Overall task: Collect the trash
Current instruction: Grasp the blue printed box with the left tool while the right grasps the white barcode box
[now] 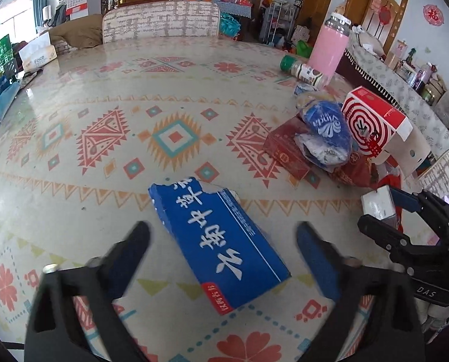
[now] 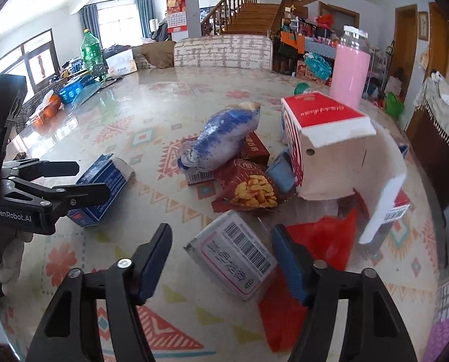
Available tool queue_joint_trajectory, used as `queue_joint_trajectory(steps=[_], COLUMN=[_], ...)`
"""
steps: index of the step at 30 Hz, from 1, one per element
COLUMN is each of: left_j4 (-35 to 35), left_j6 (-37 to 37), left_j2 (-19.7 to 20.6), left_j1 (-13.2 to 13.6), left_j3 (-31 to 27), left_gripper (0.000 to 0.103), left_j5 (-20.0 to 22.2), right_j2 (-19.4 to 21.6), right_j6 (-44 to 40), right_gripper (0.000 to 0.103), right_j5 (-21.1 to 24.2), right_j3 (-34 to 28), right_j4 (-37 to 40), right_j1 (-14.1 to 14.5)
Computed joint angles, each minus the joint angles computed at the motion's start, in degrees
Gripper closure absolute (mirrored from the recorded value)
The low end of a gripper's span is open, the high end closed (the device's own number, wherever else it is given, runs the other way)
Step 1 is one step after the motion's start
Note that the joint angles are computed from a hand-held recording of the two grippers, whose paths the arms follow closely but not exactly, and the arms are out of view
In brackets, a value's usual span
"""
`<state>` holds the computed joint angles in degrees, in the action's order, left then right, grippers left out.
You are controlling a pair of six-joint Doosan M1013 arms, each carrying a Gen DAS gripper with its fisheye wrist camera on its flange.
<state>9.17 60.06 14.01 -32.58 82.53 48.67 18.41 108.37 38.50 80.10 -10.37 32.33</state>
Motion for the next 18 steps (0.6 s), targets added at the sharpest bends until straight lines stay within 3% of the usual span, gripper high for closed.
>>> queue_joint_trajectory(steps=[3, 5, 9, 10, 12, 13, 18], left_j4=[-2.2, 0.6, -0.4, 0.1, 1.7, 2.2, 8.3], left_j6=[2.3, 1.4, 1.4, 1.0, -0.5, -1.0, -5.2], left_j2=[0.7, 0.5, -0.8, -1.2, -2.4, -2.9, -6.2], left_j1=[-0.1, -0.8, -0.7, -0.8, -1.1, -1.3, -3.0], left_j3=[-0.5, -0.1, 1.2, 1.6, 2.6, 3.0, 5.2], left_gripper=[0.047, 0.055, 0.057, 0.057, 0.057, 0.057, 0.057], left_j5=[2.1, 2.1, 1.0, 0.7, -0.1, -0.3, -1.8], right_j2=[-0.2, -0.2, -0.1, 0.0, 0.1, 0.1, -2.0], right_j6=[-0.5, 0.2, 1.7, 1.5, 0.9, 0.7, 3.1], right_gripper=[0.032, 0.030, 0.029, 0.033, 0.061, 0.066, 0.066], right_j5=[0.1, -0.1, 0.8, 1.3, 2.7, 3.0, 0.3], right_j3=[0.2, 0.3, 0.1, 0.0, -0.3, -0.3, 1.6], right_j4=[0.5, 0.3, -0.9, -0.7, 0.5, 0.9, 0.3], right_j1=[0.1, 0.2, 0.6, 0.7, 1.0, 1.1, 2.2])
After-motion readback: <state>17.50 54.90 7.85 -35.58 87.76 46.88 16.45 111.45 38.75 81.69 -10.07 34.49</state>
